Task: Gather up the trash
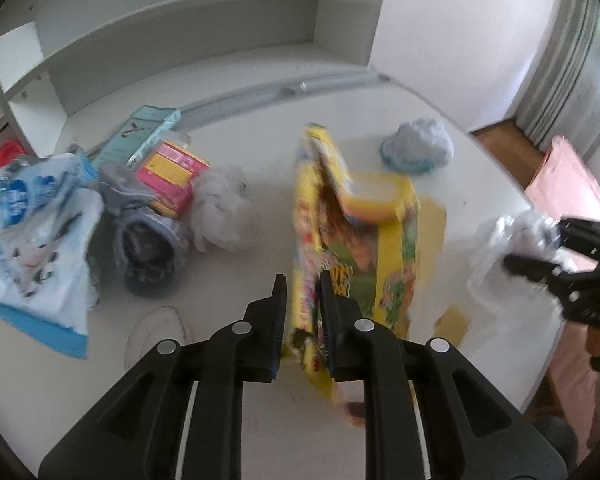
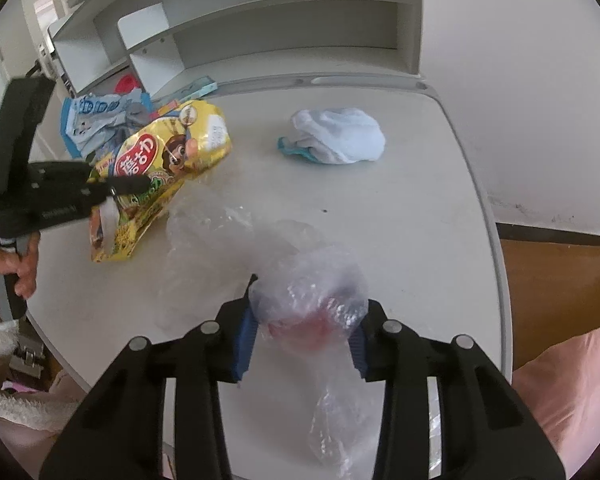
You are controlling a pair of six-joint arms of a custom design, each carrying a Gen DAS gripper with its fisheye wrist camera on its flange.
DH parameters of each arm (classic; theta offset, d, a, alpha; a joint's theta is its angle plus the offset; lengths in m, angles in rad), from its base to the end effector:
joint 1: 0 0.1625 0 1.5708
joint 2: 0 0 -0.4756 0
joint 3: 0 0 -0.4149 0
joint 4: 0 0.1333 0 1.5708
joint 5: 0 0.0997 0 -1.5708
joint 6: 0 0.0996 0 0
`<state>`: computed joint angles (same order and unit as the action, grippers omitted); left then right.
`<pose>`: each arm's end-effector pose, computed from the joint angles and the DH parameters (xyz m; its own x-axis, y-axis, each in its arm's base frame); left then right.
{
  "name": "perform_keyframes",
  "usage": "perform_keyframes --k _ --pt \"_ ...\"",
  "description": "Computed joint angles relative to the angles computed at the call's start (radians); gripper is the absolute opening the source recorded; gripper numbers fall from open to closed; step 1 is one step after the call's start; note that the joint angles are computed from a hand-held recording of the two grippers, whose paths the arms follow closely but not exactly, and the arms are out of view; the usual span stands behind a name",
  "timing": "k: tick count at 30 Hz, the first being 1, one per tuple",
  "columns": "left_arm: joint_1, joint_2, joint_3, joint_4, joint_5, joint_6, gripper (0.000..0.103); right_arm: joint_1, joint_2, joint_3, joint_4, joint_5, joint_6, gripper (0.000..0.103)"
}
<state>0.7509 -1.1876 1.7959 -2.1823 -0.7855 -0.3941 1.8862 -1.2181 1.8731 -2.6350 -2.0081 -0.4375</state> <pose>-0.3130 -0.5707 0.2964 -0.7278 0.2140 -0.6516 0.4891 0.8279 -0.2744 0.2792 -0.5618 0.3130 -0.7069 -0.4790 0.5205 -0.6448 0.7388 -0.1958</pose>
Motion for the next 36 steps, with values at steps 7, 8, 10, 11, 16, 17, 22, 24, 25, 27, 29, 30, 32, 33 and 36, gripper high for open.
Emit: perform_keyframes --k 7,8,10,11,16,17,22,24,25,27,29,30,32,33,36 --pt "-0.017 0.027 -0.002 -0.019 0.024 0.056 0.011 -0.026 -0.057 0.037 -0.056 0.065 0.041 0.037" --pt "-0.013 0.022 -0.005 -0.05 -0.023 0.053 0.01 -0.031 -0.078 0.043 -0.067 0.08 0.049 0.037" --pt "-0.044 0.017 -0.008 -0.118 -0.049 0.078 0.01 -0.042 -0.144 0.062 -0.101 0.117 0.072 0.037" --pt "-0.067 0.019 -0.011 -0.149 -0.058 0.104 0.01 -0.051 -0.183 0.073 -0.117 0.135 0.085 0.037" --pt "-0.184 0.106 -0.058 -0.252 -0.252 0.257 0.01 -0.136 -0.419 0.148 -0.217 0.158 0.183 0.037" --pt "-0.198 0.126 -0.062 -0.262 -0.284 0.273 0.01 -0.156 -0.46 0.167 -0.235 0.136 0.201 0.037" --pt "-0.251 0.295 -0.067 -0.251 -0.475 0.322 0.01 -0.386 -0.657 0.272 -0.179 0.191 0.326 0.037" --pt "-0.249 0.357 -0.056 -0.249 -0.486 0.312 0.01 -0.519 -0.687 0.313 -0.123 0.244 0.366 0.037" --pt "-0.241 0.403 -0.05 -0.243 -0.477 0.3 0.01 -0.577 -0.688 0.331 -0.101 0.273 0.382 0.037" --pt "-0.213 0.488 -0.054 -0.205 -0.447 0.27 0.01 -0.714 -0.657 0.363 -0.05 0.343 0.411 0.037" --pt "-0.164 0.579 -0.08 -0.118 -0.418 0.215 0.01 -0.804 -0.596 0.376 -0.015 0.394 0.438 0.037" --pt "-0.131 0.621 -0.102 -0.061 -0.411 0.177 0.01 -0.852 -0.549 0.377 0.01 0.438 0.461 0.037" --pt "-0.097 0.663 -0.126 -0.018 -0.389 0.135 0.01 -0.897 -0.466 0.375 0.035 0.498 0.5 0.037" --pt "-0.089 0.677 -0.139 -0.008 -0.374 0.13 0.01 -0.904 -0.42 0.372 0.032 0.508 0.522 0.037" --pt "-0.062 0.692 -0.17 0.014 -0.365 0.106 0.011 -0.895 -0.327 0.363 0.001 0.495 0.565 0.038"
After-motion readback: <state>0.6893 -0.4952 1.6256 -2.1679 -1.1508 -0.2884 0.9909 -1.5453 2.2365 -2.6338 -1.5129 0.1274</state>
